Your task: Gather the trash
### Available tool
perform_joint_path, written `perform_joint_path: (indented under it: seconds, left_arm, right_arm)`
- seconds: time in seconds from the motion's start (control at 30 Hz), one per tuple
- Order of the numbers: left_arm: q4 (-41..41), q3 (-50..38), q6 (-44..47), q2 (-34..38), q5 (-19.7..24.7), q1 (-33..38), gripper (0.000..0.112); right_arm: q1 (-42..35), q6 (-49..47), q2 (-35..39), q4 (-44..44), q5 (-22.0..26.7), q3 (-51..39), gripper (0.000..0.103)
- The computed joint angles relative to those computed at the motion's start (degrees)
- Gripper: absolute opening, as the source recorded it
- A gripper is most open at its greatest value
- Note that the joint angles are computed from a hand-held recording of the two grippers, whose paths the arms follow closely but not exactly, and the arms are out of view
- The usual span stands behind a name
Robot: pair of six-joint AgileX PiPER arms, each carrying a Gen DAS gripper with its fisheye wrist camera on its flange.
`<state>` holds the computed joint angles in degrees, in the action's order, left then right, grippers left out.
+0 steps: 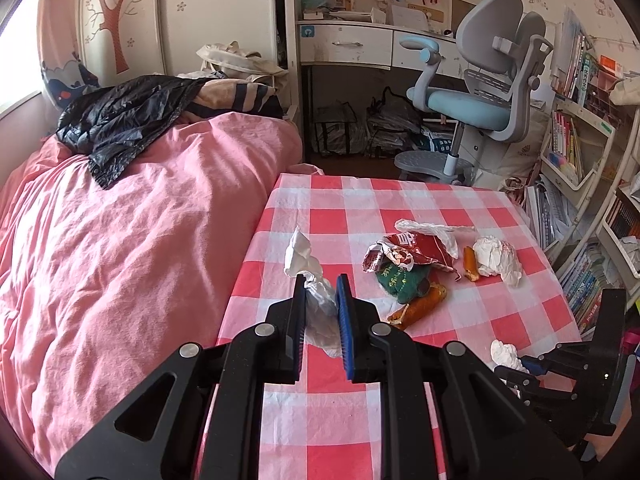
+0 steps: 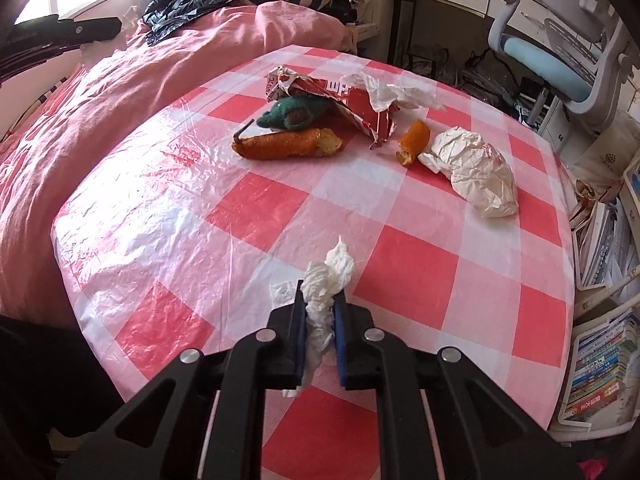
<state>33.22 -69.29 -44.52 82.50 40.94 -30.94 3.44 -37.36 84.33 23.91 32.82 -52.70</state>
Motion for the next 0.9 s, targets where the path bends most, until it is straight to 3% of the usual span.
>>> perform_joint_path:
  seconds: [0.3,0.9]
  left_arm:
    - [-0.1,0.0,0.2,0.1,-0.1,0.2,0.014]
    - [-0.7,-1.8,1.7,0.9,0.5,0.3,0.014]
  right_arm:
    - [-0.8,-3.9,-3.6,5.3,-5.7,1.6,0.012]
    - [-0.8,-8.5,-4.2,9.6,-7.0,2.0,0.013]
